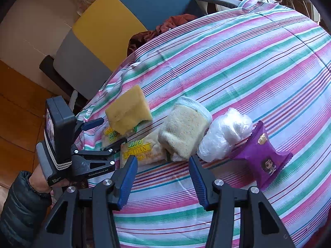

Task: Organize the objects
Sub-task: 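Move the left tool to a WEIDAN cracker packet and grasp it, then move the right tool to the beige rolled towel and grasp it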

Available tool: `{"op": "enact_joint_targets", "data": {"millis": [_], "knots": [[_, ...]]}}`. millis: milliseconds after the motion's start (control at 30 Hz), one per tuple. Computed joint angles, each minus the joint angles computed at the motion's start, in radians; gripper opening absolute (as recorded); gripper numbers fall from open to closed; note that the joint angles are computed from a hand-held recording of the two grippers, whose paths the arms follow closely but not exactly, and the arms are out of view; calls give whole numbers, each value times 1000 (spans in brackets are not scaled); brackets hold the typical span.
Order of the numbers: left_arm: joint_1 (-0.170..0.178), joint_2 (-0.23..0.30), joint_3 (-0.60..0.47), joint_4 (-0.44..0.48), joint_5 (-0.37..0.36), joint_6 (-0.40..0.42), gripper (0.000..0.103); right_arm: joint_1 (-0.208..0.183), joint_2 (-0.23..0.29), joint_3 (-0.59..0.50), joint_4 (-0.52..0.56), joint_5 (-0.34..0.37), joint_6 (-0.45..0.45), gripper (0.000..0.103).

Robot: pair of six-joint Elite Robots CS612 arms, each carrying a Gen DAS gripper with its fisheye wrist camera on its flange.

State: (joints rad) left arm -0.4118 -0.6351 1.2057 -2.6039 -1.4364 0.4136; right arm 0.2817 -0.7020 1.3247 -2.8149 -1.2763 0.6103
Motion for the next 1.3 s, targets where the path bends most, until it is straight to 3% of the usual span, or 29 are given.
{"op": "enact_joint_targets", "data": {"millis": [33, 100, 167, 467, 767, 933, 1167, 1300], "knots": [[5, 2, -7, 10, -23, -34, 77, -1, -1, 3, -1, -1, 4, 52], [18, 2, -24, 66, -92, -108, 55, -2, -2, 6, -7, -5, 7, 52], [14, -8, -4, 54, -82, -139, 48, -2, -5, 12, -24, -17, 16, 52], [-14, -94, 149, 8, -46, -300, 48, -22, -21, 68, -160, -71, 155, 52], [-75, -187, 338, -88, -3, -425, 47, -39, -31, 112, -242, -109, 269, 52], [-98, -212, 410, -172, 12, -464, 47, -44, -35, 130, -282, -125, 308, 52], [-126, -243, 536, -366, 55, -473, 47, -49, -28, 145, -422, -97, 323, 52], [-126, -241, 548, -404, 54, -470, 47, -36, -39, 136, -324, -171, 289, 52]]}}
